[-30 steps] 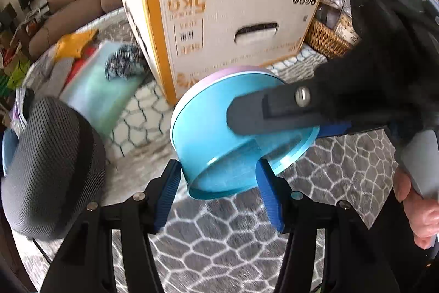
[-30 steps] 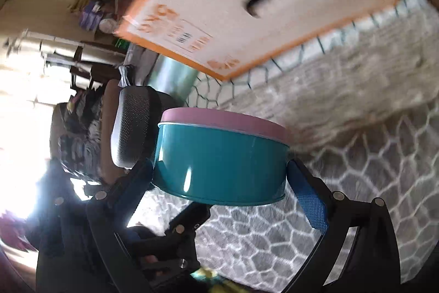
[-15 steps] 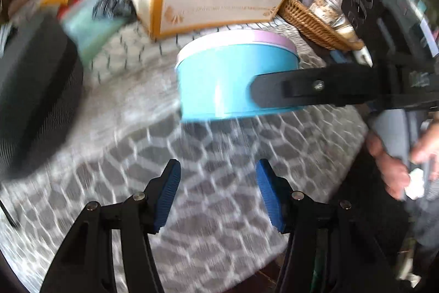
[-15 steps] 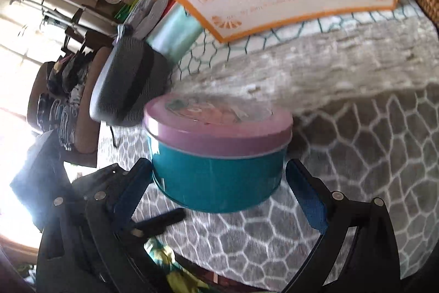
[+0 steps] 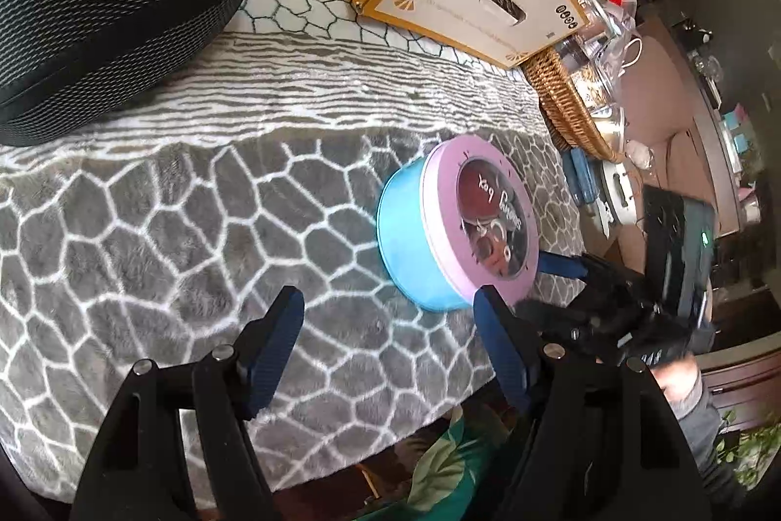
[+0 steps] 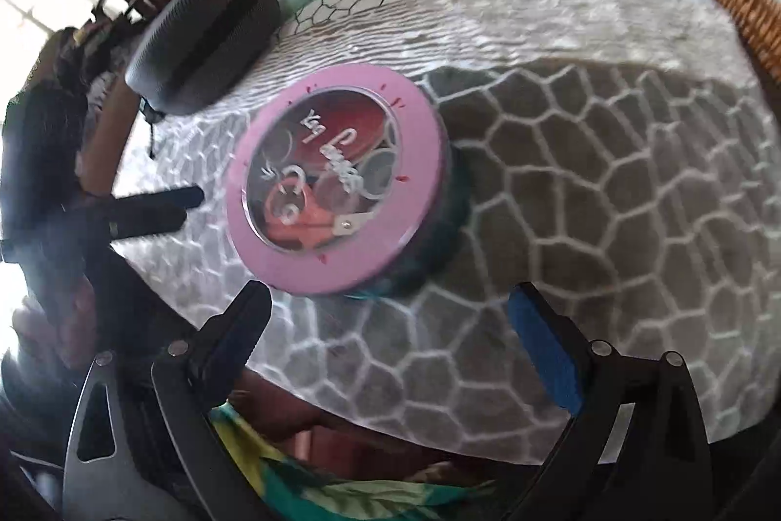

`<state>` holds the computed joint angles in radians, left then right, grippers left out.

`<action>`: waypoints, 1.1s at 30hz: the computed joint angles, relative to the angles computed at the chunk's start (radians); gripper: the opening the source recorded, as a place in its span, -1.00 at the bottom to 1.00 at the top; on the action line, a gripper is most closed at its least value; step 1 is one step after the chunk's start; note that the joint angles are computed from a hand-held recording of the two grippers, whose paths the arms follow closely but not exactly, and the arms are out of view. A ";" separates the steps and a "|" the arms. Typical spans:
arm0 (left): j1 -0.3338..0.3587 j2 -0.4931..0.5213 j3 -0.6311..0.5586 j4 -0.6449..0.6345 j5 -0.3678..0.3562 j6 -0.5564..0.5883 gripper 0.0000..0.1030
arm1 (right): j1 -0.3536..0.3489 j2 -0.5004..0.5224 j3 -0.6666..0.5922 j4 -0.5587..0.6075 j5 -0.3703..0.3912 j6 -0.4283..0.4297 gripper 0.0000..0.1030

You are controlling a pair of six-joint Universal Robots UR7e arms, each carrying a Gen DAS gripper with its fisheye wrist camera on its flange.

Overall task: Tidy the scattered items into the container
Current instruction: 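Set the tin pink lid up on the blanket and open both tools, then reposition both tools around the sides of the pink-lidded tin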

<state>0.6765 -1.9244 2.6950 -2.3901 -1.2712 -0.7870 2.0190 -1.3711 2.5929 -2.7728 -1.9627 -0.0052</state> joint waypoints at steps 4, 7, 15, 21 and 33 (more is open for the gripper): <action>0.005 0.058 -0.004 -0.074 0.022 0.012 0.41 | 0.087 -0.004 0.017 -0.062 -0.117 -0.091 0.91; -0.008 0.110 -0.017 -0.086 0.070 0.023 0.41 | 0.113 0.004 0.031 -0.138 -0.123 -0.159 0.91; -0.022 0.192 -0.028 -0.092 0.133 0.041 0.77 | 0.062 0.062 0.007 -0.213 -0.114 -0.127 0.91; -0.087 0.225 -0.030 -0.016 0.210 0.026 1.00 | 0.045 0.124 0.050 -0.367 -0.120 -0.192 0.98; -0.109 0.053 -0.019 0.011 0.229 0.086 0.98 | 0.099 0.047 0.062 -0.423 -0.067 -0.271 0.95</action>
<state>0.5679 -1.8715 2.6755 -2.3788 -1.0419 -0.7009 2.1180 -1.3245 2.6546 -3.1962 -2.0297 -0.2763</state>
